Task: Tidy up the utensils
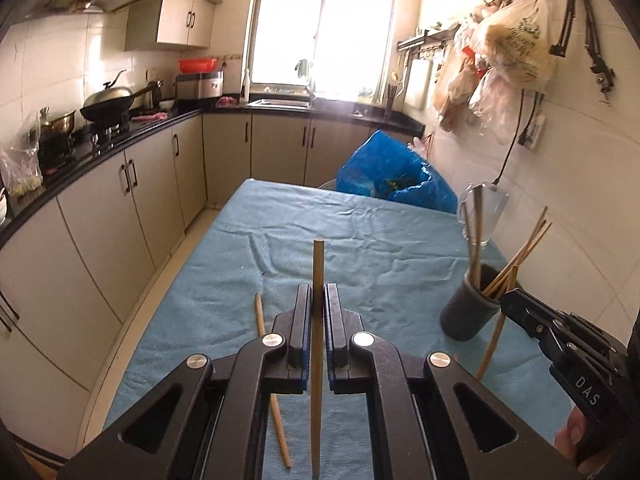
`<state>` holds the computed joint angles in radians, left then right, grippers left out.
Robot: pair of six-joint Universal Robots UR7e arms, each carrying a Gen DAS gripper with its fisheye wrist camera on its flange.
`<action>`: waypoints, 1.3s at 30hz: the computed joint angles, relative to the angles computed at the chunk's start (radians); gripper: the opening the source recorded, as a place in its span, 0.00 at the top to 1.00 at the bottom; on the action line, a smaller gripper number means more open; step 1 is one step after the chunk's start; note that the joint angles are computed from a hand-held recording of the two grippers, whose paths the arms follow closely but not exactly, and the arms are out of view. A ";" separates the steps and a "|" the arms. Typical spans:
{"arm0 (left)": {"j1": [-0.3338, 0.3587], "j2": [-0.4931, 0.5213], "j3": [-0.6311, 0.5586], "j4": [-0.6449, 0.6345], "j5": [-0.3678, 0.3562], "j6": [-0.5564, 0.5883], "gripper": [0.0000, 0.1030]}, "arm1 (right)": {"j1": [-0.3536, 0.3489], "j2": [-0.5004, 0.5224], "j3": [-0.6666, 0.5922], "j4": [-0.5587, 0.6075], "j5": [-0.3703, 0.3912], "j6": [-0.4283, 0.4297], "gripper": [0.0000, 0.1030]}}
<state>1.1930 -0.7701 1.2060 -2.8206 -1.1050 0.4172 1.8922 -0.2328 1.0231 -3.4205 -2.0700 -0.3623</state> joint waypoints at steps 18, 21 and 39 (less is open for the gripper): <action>-0.024 -0.004 0.020 -0.059 0.003 0.015 0.95 | 0.015 -0.031 0.066 -0.206 0.004 -0.046 0.94; -0.026 -0.003 0.018 -0.056 0.004 0.013 0.95 | 0.015 -0.039 0.080 -0.230 0.002 -0.048 0.94; -0.039 -0.009 0.029 -0.029 -0.005 0.014 0.95 | 0.006 -0.120 0.205 -0.375 -0.025 -0.015 0.94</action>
<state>1.1541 -0.7787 1.2349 -2.8493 -1.1099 0.4315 1.8987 -0.3525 1.2277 -3.7954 -2.0951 -0.3769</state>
